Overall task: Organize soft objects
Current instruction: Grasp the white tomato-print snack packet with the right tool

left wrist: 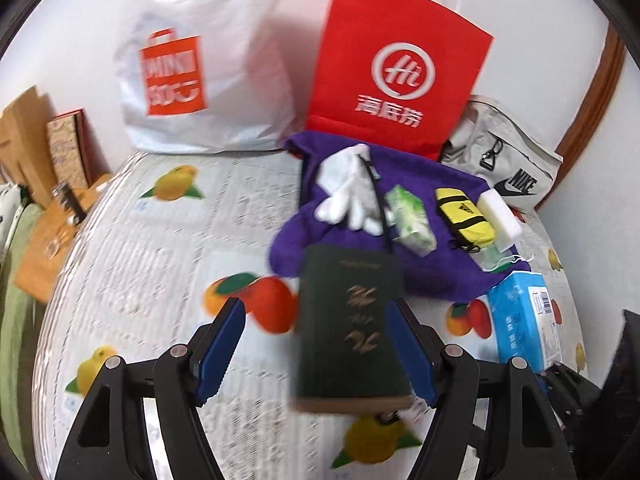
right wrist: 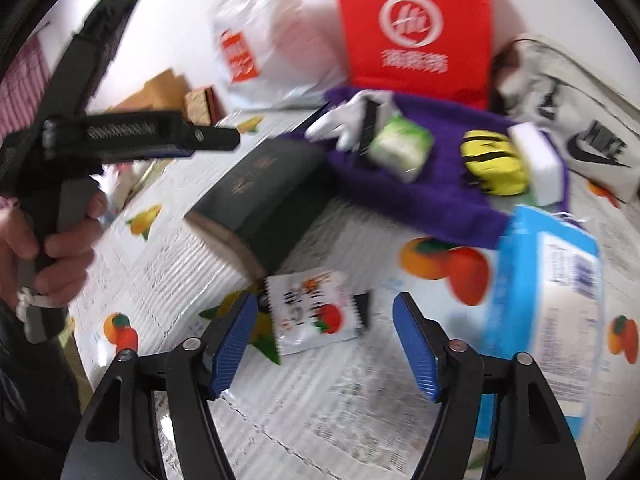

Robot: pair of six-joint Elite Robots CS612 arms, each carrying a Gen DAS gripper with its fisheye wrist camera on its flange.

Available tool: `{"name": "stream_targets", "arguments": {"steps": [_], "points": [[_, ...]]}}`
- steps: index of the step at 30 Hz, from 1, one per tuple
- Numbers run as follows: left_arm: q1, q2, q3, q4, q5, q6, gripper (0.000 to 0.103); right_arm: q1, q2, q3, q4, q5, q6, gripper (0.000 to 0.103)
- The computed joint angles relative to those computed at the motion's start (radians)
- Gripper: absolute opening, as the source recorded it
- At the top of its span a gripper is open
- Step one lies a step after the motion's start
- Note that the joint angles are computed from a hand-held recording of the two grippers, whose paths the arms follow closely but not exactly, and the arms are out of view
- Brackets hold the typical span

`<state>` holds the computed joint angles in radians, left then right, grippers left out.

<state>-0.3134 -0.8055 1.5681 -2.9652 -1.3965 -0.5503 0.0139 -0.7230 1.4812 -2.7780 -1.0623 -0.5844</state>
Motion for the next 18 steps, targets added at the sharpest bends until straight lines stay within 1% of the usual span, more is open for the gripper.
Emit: {"name": "stream_targets", "arguments": {"steps": [5,7,10,11,13,14,15,16,18], "points": [[0.011,-0.025,0.063,-0.043,-0.003,-0.021,0.071,0.028,0.030,-0.016,-0.014,-0.068,-0.057,0.072],[0.014,-0.031,0.082,-0.064,-0.004,-0.020,0.071,0.032,0.041,-0.025,-0.019,-0.080,-0.072,0.072],[0.019,-0.036,0.102,-0.090,-0.014,-0.031,0.071,0.042,0.058,-0.049,0.005,-0.103,-0.107,0.073],[0.022,-0.035,0.106,-0.096,-0.022,-0.037,0.071,0.043,0.061,-0.043,-0.025,-0.100,-0.127,0.075],[0.025,-0.036,0.112,-0.101,-0.031,-0.046,0.071,0.045,0.062,-0.043,-0.025,-0.106,-0.153,0.075],[0.026,-0.035,0.115,-0.103,-0.035,-0.049,0.071,0.044,0.060,-0.041,-0.021,-0.105,-0.158,0.072],[0.026,-0.035,0.118,-0.105,-0.035,-0.053,0.071,0.041,0.057,-0.038,-0.016,-0.103,-0.162,0.065],[0.027,-0.035,0.122,-0.110,-0.039,-0.057,0.071,0.040,0.056,-0.037,-0.015,-0.105,-0.166,0.060],[0.029,-0.034,0.128,-0.115,-0.052,-0.066,0.071,0.035,0.049,-0.028,-0.015,-0.111,-0.172,0.044]]}}
